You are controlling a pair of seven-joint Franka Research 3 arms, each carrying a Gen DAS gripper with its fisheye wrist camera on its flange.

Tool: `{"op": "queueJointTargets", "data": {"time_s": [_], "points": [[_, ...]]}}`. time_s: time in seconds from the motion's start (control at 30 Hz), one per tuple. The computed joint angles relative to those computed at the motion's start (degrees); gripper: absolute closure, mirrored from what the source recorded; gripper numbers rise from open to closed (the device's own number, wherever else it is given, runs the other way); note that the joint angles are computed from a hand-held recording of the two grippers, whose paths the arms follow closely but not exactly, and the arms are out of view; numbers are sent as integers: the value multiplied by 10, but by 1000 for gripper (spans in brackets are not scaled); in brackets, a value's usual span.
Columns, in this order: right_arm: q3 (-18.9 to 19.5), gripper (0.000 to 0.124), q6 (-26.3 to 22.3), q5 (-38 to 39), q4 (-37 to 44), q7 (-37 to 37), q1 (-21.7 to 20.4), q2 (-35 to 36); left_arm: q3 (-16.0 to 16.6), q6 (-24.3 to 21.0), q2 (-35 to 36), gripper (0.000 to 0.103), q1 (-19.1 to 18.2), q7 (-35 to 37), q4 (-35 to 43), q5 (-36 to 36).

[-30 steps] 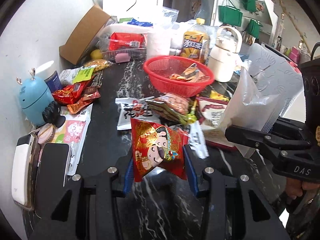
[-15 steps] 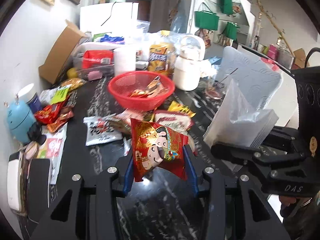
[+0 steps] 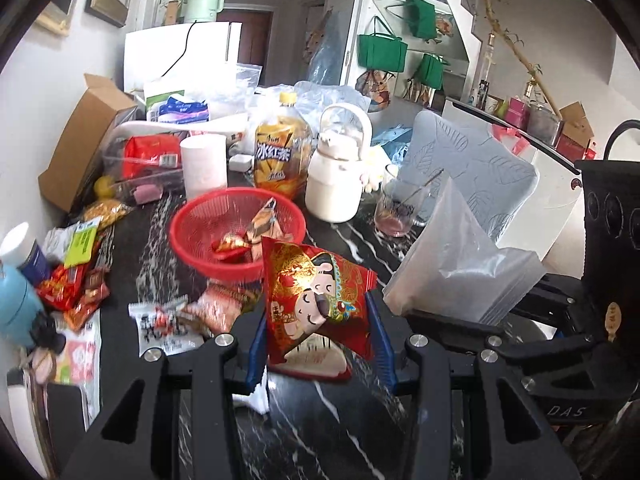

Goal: Organize snacks
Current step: 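Lift the red peanut bag with the left gripper while the right lifts the clear zip bag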

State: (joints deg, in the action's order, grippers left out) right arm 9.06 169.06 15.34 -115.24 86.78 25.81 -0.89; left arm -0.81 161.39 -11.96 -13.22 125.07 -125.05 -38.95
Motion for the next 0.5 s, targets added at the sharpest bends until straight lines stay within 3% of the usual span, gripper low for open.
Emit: {"op": "queueJointTargets", "data": {"time_s": [0.2,0.5], "points": [[-6,89,-14,23,59,-45,-7,35,-4,-4,38,60,11,17,59,-10],[-12,89,-53,27,201,-88,-21,119,-43,9,111,60,59,27,167,-10]]}}
